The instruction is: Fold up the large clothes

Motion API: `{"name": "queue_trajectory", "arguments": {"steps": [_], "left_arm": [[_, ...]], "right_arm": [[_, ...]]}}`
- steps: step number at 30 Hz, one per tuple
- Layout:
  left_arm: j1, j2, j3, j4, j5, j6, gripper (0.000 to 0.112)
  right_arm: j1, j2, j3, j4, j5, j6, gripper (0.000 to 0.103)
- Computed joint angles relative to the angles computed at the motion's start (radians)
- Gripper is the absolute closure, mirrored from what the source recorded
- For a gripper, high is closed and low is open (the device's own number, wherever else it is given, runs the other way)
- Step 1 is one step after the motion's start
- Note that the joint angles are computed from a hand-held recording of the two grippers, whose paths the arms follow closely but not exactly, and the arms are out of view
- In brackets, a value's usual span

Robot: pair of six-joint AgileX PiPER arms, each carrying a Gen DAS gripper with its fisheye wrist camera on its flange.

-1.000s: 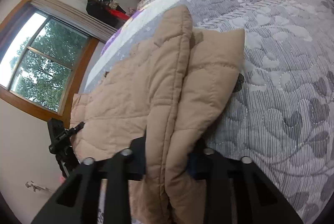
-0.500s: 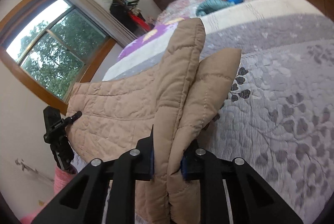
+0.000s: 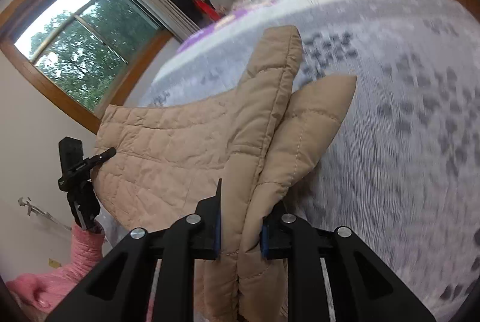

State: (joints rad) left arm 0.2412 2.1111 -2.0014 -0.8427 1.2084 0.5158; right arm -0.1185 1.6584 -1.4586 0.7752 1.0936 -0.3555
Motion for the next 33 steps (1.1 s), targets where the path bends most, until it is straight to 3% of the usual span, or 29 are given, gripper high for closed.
{"name": "queue_trajectory", "arguments": {"steps": [3, 9, 14, 17, 18, 22, 28, 33], "left_arm": [[0.01, 0.0, 0.104, 0.022, -0.059, 0.022, 0.093], [0.021, 0.071, 0.146, 0.038, -0.117, 0.037, 0.078], [0.015, 0.066, 0.18, 0.037, -0.154, 0.068, 0.073], [0.004, 0.04, 0.198, 0.065, -0.17, 0.053, 0.071], [0.005, 0.032, 0.196, 0.077, -0.164, 0.03, 0.07], [0.0, -0.054, 0.23, 0.173, -0.177, -0.084, 0.07], [-0.08, -0.279, 0.379, 0.427, -0.314, -0.232, 0.072], [-0.144, -0.409, 0.463, 0.544, -0.382, -0.32, 0.072]], "right_arm": [[-0.005, 0.016, 0.064, 0.003, -0.036, -0.004, 0.083], [-0.017, 0.071, 0.163, 0.055, -0.124, -0.067, 0.076], [-0.045, 0.087, 0.256, 0.183, -0.158, -0.181, 0.073], [-0.05, 0.069, 0.273, 0.18, -0.166, -0.189, 0.068], [-0.047, 0.055, 0.272, 0.148, -0.171, -0.158, 0.062], [-0.004, -0.028, 0.257, -0.043, -0.213, -0.003, 0.058], [0.095, -0.184, 0.219, -0.4, -0.21, 0.278, 0.058], [0.188, -0.219, 0.164, -0.503, -0.177, 0.377, 0.058]]}}
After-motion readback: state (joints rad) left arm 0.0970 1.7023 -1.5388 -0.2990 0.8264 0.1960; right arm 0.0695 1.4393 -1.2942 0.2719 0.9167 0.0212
